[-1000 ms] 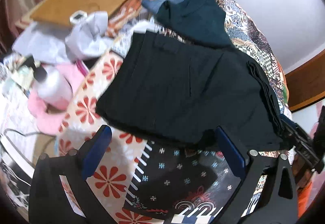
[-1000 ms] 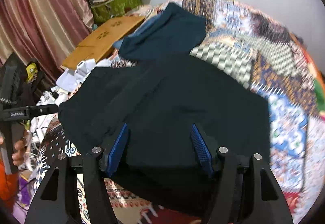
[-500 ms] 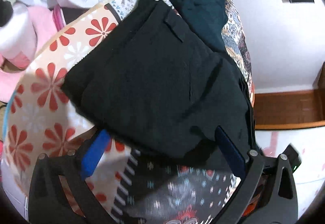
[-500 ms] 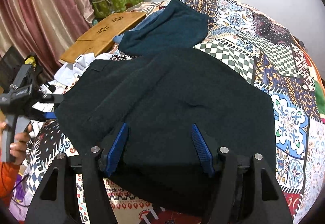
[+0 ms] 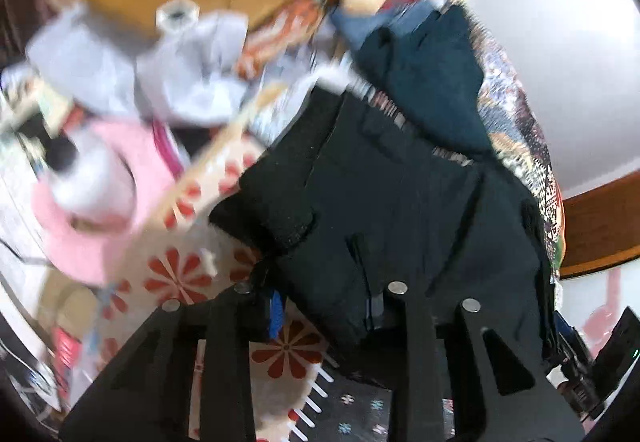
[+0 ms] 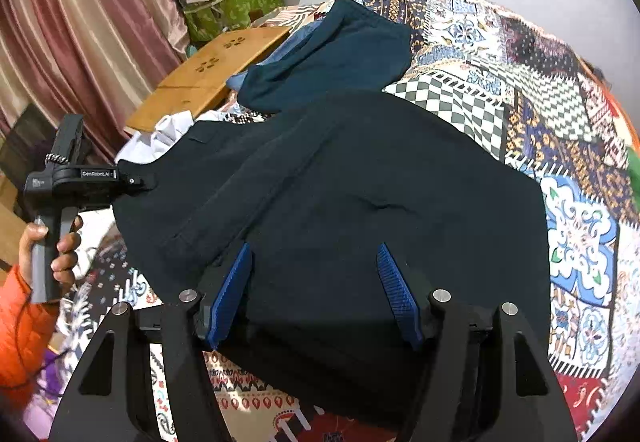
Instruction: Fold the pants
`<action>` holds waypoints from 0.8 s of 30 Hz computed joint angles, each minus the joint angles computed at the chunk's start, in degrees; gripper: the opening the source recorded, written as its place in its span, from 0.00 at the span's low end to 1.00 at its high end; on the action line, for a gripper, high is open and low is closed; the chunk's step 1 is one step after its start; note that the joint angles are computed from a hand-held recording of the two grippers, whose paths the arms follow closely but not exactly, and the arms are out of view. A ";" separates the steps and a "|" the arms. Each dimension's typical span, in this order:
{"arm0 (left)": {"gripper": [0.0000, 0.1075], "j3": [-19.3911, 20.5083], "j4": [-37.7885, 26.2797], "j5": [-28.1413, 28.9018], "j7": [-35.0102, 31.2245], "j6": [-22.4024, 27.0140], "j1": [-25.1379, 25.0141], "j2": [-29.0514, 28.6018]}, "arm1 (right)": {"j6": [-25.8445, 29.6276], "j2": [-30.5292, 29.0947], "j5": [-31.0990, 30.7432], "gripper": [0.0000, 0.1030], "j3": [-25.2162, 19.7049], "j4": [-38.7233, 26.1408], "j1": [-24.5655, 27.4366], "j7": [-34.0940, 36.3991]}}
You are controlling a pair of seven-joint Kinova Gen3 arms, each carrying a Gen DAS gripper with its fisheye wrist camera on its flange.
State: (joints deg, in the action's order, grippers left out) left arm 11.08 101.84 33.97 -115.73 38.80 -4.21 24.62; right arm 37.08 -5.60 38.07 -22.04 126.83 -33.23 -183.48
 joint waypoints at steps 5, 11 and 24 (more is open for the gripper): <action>0.24 -0.13 2.64 -2.54 -0.68 -6.70 3.78 -8.41 | 0.79 -4.80 -3.76 0.60 -0.49 2.11 1.85 0.39; 0.24 0.90 1.01 -2.85 -1.84 -10.31 7.81 -13.87 | 7.43 -14.56 -8.96 0.60 -6.00 6.25 6.41 -4.27; 0.23 4.94 -5.39 6.95 -9.84 -8.87 17.41 -15.68 | 2.90 -24.31 -22.20 0.60 -8.19 14.60 12.33 0.24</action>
State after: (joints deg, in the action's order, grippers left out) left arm 16.02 96.45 40.92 -125.57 29.94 13.20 8.94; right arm 39.97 -29.91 15.87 -30.23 141.43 -20.90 -183.24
